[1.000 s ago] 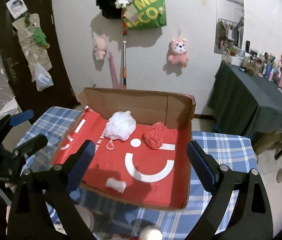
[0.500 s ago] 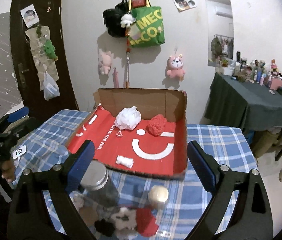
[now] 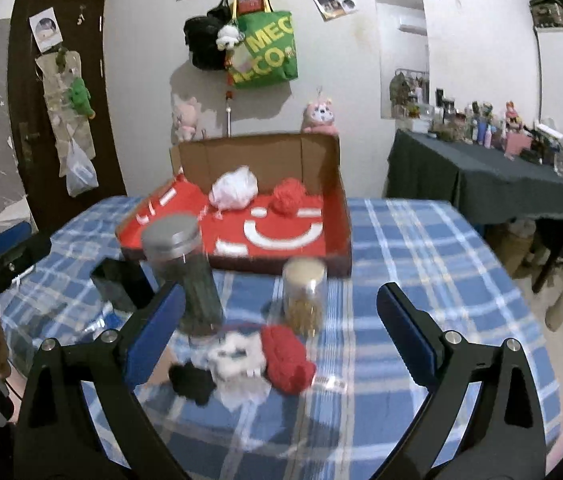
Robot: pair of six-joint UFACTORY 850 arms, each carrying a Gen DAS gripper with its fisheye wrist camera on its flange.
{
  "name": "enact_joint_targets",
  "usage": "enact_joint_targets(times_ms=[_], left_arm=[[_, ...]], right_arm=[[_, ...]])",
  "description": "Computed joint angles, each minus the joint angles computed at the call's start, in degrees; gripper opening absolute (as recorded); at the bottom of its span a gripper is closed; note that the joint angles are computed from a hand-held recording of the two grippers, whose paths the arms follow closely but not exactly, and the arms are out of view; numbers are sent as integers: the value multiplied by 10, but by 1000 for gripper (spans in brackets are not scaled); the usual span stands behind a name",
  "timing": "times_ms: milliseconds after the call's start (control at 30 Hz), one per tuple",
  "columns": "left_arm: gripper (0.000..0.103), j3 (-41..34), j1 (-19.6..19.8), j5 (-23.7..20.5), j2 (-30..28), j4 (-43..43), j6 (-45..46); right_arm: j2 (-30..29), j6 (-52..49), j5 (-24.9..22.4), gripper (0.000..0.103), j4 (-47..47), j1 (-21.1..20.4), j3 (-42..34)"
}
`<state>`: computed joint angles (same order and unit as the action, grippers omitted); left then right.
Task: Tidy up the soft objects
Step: 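Move both tools back toward the remaining items on the table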
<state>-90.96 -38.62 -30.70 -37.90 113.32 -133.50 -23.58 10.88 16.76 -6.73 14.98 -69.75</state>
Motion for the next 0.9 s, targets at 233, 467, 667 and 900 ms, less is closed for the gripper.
enact_joint_targets(times_ms=[233,467,667,900], left_arm=[[103,-2,3,31,-35,-90,48],[103,1,9,42,-47,-137,78],[103,-6,16,48,-50,-164,97],[103,-20,29,68,-56,-217,160]], right_arm=[[-29,10,-5,98,0,4,10],[-54,71,-24,98,-53,2,0],[-63,106,-35,98,-85,1,-10],[-71,270,-56,98,-250,-6,-50]])
